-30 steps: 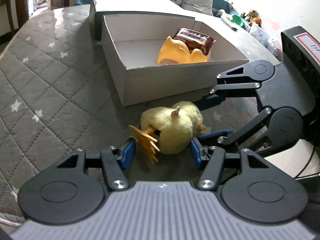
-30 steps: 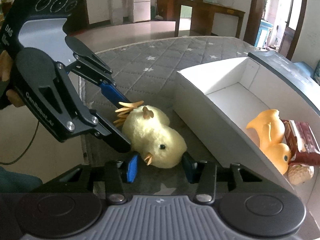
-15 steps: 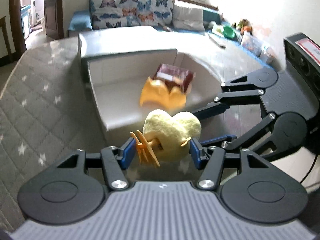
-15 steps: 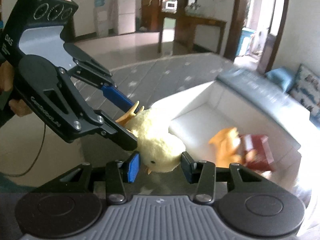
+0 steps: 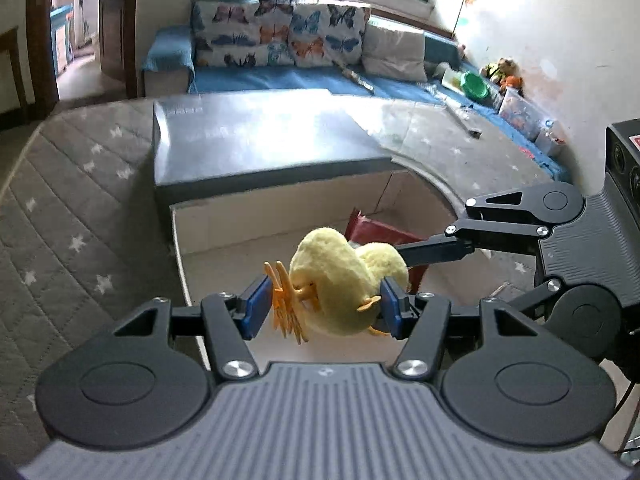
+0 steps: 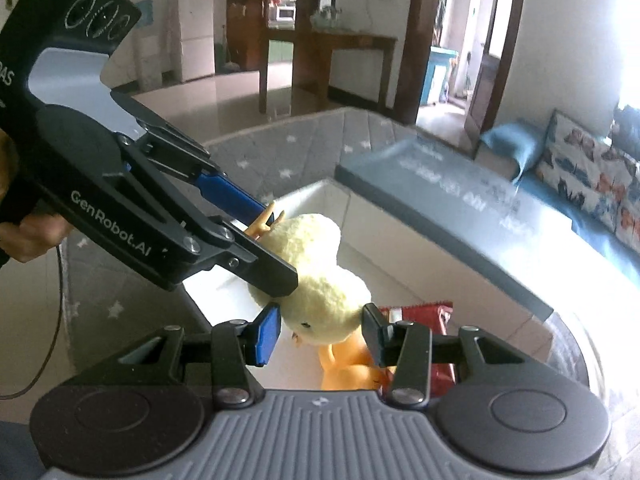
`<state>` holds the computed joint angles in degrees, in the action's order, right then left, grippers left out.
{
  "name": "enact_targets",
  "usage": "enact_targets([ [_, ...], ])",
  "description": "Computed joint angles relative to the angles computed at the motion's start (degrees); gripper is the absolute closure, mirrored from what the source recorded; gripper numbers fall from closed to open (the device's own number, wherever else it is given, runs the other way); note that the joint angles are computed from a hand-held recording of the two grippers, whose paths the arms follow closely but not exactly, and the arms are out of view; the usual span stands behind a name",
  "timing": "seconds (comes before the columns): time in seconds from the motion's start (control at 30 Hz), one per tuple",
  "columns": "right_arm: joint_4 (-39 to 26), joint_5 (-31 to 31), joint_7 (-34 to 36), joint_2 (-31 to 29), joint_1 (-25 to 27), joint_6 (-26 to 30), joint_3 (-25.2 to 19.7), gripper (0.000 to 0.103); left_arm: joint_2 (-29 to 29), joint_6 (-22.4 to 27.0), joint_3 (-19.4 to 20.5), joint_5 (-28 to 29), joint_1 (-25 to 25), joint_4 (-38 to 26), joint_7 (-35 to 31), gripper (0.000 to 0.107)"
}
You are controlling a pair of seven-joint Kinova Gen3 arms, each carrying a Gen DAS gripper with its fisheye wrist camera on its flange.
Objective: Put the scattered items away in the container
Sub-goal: 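Carry the plush chick into the box with the left gripper and release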
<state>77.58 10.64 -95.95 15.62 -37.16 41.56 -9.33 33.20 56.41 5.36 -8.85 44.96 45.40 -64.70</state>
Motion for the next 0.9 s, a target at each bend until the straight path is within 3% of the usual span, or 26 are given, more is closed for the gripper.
enact_targets([
  [0.23, -1.31, -3.21, 3.27, 2.25, 1.82, 1.15, -0.3, 0.057, 0.63, -0.47, 0.44, 1.86, -1.21, 1.46, 0.45, 0.049],
  [0.5, -0.19, -2.53, 1.24, 1.96, 0.56, 1.17, 0.44, 0.056, -1.07, -3.13, 0.6, 2.44, -2.04, 5.83, 2.1, 0.049],
  [0.7, 1.23, -1.39, -0.52, 1.04, -0.03, 0.09, 0.51, 0.049, -1.07, -1.14, 0.16, 0.62, -1.12, 5.61, 3.08, 0.049],
  [0.9, 1.77, -0.2, -2.18, 0.55, -0.38, -0.43, 0.54, 0.049, -0.94, -0.61, 0.39, 0.34, -1.02, 5.48, 3.73, 0.049],
])
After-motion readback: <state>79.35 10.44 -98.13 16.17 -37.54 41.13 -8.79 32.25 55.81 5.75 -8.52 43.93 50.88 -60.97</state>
